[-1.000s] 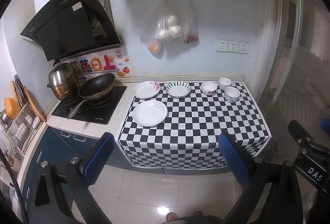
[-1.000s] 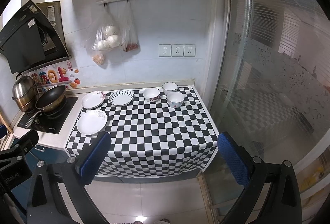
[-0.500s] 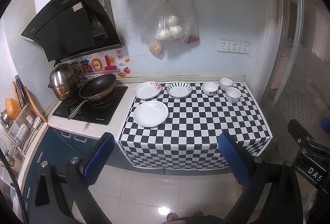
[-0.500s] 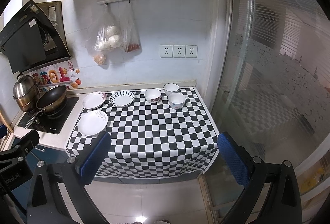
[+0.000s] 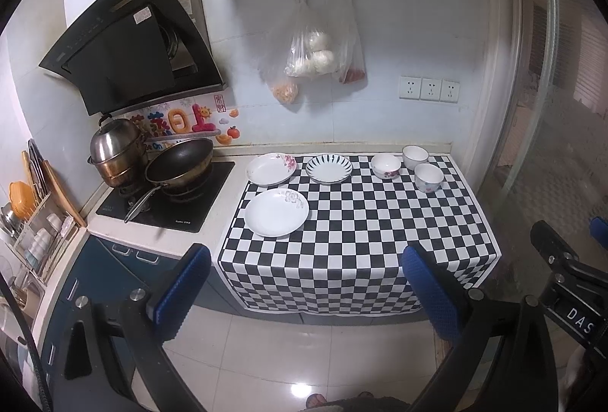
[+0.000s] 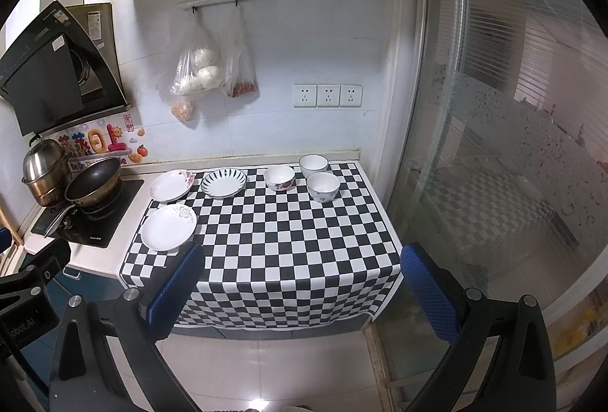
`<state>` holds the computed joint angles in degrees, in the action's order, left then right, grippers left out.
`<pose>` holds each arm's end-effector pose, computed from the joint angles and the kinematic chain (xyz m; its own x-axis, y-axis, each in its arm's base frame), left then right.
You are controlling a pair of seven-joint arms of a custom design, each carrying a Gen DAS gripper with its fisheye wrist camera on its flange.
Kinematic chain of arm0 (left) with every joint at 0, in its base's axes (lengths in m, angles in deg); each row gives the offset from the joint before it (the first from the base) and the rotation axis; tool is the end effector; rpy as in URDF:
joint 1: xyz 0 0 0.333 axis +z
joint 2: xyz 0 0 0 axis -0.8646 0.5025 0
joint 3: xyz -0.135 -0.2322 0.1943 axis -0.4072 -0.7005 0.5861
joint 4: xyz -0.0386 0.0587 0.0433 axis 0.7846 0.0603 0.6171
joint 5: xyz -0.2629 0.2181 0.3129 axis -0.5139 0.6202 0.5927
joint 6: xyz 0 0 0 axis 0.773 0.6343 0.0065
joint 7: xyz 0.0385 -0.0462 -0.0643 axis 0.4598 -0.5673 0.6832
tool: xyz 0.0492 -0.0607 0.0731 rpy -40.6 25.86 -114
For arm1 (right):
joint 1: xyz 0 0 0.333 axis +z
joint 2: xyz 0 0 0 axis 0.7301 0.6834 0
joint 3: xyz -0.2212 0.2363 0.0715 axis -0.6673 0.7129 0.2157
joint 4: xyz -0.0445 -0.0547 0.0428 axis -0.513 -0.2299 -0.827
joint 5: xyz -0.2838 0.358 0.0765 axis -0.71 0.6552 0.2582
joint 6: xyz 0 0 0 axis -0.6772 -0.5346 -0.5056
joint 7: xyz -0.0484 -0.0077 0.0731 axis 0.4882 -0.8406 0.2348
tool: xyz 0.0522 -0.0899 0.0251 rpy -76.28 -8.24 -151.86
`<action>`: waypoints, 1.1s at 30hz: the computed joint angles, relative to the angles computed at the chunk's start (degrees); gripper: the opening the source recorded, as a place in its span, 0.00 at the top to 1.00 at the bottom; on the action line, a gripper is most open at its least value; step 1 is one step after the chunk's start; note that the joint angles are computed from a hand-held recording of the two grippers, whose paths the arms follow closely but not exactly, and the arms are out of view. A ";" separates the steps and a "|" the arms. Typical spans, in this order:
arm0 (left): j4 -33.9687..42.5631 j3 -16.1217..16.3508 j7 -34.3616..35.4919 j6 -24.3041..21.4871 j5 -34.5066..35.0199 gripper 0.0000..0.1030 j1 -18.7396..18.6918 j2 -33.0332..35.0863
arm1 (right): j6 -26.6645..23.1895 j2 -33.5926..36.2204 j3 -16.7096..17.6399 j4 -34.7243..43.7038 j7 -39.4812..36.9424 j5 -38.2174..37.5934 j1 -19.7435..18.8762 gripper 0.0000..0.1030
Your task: Organize plates and bowls
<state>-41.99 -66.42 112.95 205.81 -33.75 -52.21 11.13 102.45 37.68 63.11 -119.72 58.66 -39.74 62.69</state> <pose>0.4133 -0.1093 0.7480 0.3251 -0.9428 -0.0739 -0.6275 -0.1566 -0.7627 0.4028 0.1693 0.7649 0.1207 -0.9926 0.0145 -0.5988 -0.0844 -0.7964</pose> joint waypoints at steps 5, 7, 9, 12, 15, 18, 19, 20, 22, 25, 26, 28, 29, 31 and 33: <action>-0.53 -0.33 -0.69 0.12 0.22 0.00 -0.09 -0.32 | 0.63 -0.12 -0.24 -0.48 -0.15 0.25 -0.04 0.00; -0.39 -0.96 -2.00 0.58 0.63 0.00 0.58 0.39 | 1.30 0.27 -0.68 -0.67 0.03 0.81 0.01 0.00; -0.44 -1.43 -3.28 1.34 1.54 0.00 1.22 1.00 | 3.48 0.96 -1.42 -1.15 0.13 1.72 0.27 0.00; -0.35 -3.17 -6.95 3.35 4.87 0.00 3.67 2.60 | 8.79 2.98 -2.90 -2.02 -2.12 2.90 1.38 0.00; 0.54 -4.36 -10.69 3.37 7.92 0.00 5.46 5.22 | 11.26 6.57 -4.57 -0.96 -5.77 5.04 3.06 0.00; 1.72 -4.70 -13.85 2.90 11.30 0.00 6.41 8.42 | 11.97 11.31 -6.24 1.29 -9.78 8.85 4.89 0.00; 1.98 -4.54 -14.79 3.10 12.51 0.00 6.55 9.50 | 12.66 13.14 -6.27 2.08 -10.65 9.73 5.00 0.00; 2.47 -4.33 -15.42 2.91 13.60 0.00 6.56 10.75 | 12.96 14.96 -5.88 3.02 -10.96 10.08 4.71 0.00; 4.11 -3.02 -15.35 1.99 14.47 0.00 5.94 14.05 | 13.04 18.98 -5.60 5.56 -12.12 11.50 4.68 0.00; 6.67 -1.13 -15.90 1.34 16.46 0.00 5.48 19.29 | 12.56 25.81 -4.78 10.52 -13.58 13.55 4.39 0.00; 7.31 -0.29 -16.12 1.79 16.99 0.00 5.23 20.87 | 12.43 28.22 -4.00 12.39 -13.16 13.07 3.91 0.00; 9.08 1.79 -15.84 2.78 17.85 0.00 4.85 24.69 | 12.18 33.24 -2.41 16.56 -11.84 11.18 3.11 0.00; 9.97 2.89 -15.38 3.25 17.93 0.00 4.46 26.38 | 11.45 36.16 -1.65 19.29 -10.79 9.84 2.89 0.00; 12.36 5.43 -13.73 4.47 17.62 0.00 3.79 30.58 | 9.77 42.52 -0.53 25.44 -8.94 8.19 3.03 0.00; 15.17 7.87 -10.90 4.99 16.41 0.00 2.95 34.59 | 7.24 48.31 0.15 31.76 -6.74 6.12 3.71 0.00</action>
